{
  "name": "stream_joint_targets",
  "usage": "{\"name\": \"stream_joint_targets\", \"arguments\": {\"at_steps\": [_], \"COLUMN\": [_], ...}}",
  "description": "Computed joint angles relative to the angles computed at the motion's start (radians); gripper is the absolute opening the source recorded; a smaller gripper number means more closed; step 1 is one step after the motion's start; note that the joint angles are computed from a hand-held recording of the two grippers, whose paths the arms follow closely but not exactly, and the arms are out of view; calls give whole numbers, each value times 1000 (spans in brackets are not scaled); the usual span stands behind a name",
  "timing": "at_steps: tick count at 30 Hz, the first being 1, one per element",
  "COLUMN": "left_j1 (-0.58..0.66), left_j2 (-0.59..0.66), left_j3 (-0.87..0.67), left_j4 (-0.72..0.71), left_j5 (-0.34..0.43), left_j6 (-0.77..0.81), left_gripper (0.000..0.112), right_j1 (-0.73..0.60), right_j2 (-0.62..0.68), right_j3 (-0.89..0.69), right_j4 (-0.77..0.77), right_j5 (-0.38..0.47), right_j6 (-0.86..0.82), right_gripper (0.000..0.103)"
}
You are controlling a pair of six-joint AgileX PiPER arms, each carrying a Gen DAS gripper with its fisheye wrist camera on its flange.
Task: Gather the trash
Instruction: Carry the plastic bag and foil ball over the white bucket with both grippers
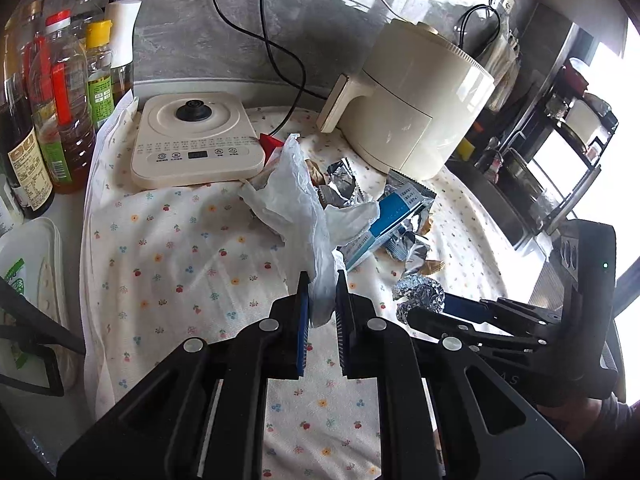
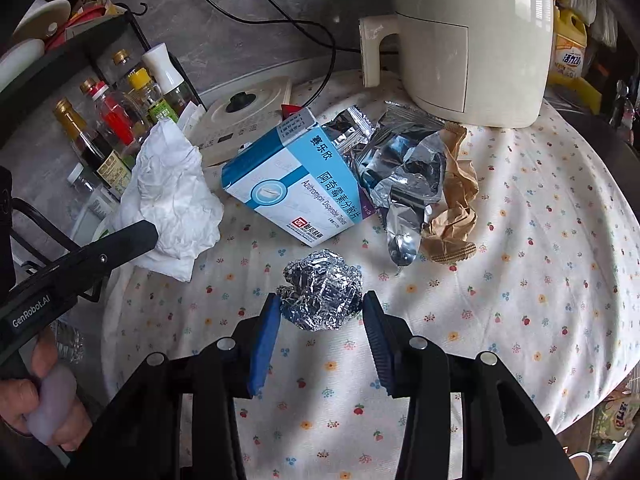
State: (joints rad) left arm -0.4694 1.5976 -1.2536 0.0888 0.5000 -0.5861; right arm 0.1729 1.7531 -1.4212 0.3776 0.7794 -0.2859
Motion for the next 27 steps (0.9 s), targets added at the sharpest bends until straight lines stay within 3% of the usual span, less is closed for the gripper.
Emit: {"name": "stream_joint_targets", "arguments": {"at_steps": [6,10,20,27], "left_j1": [-140,-232,-426,-536], "left_j2": [10,58,275,530], "left_j3": [-107,-201,-507,-881], "left_j4": [241,326,295,212], "left_j5": [66,117,266,419], "left_j6": [-238,-333,-344,-261], "left_gripper": [12,12,12,12], "right_j1": [-125,-240,-673,-963], "right_j2": [-119,-184,-278,-244], "right_j3": [75,125,221,222], "right_j4": [79,144,288,321], "right_j5": [7,30,194,284], "right_j6": [-141,-246,-516,-670], "right_gripper": [42,42,42,42]}}
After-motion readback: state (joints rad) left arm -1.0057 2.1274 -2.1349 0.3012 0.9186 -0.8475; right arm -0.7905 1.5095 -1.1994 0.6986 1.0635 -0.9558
